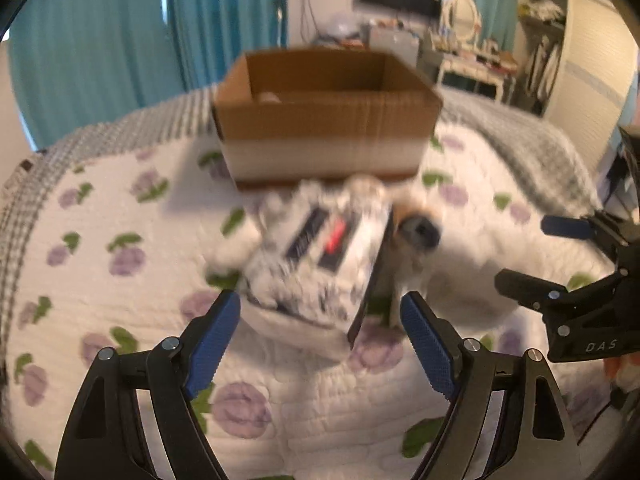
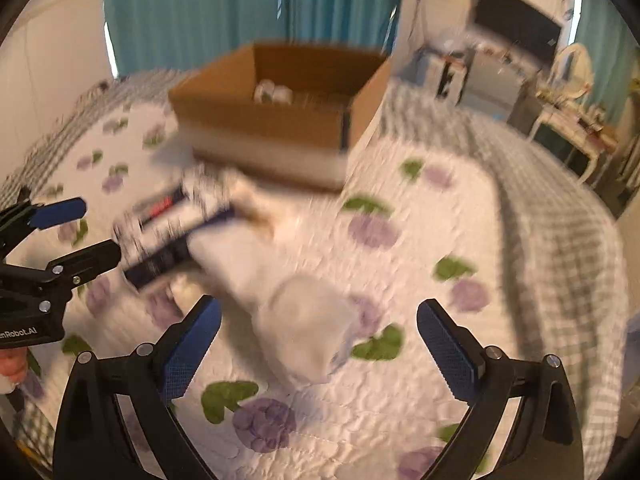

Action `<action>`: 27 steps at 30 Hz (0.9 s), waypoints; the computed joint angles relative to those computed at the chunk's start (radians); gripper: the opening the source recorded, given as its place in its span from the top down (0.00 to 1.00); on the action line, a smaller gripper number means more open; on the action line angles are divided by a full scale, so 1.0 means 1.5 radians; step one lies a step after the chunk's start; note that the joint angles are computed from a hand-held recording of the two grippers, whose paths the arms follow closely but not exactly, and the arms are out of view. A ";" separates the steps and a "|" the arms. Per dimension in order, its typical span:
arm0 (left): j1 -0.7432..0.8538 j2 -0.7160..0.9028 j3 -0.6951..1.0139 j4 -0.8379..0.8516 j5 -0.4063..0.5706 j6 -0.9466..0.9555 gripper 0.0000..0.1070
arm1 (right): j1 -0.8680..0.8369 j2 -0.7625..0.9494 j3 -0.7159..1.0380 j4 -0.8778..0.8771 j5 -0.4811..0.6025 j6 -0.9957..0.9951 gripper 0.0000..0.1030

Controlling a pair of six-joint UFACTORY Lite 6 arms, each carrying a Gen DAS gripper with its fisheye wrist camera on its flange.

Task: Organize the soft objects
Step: 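Grasp the floral tissue pack with left tool while right tool grasps the white sock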

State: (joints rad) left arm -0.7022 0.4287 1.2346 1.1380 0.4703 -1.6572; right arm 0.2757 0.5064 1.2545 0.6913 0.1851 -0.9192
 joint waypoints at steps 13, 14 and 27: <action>0.032 0.110 0.027 0.236 -0.002 -0.126 0.22 | -0.020 0.097 0.047 0.071 0.037 -0.075 0.51; 0.031 0.125 0.039 0.233 0.003 -0.111 0.22 | -0.022 0.088 0.036 0.091 0.030 -0.093 0.52; 0.042 -0.010 -0.055 0.122 -0.060 -0.035 0.53 | -0.005 -0.056 -0.050 0.075 0.007 -0.040 0.55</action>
State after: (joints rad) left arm -0.6393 0.4134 1.1516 1.3216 0.3809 -1.7092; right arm 0.2687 0.4224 1.1796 0.8031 0.1956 -0.9786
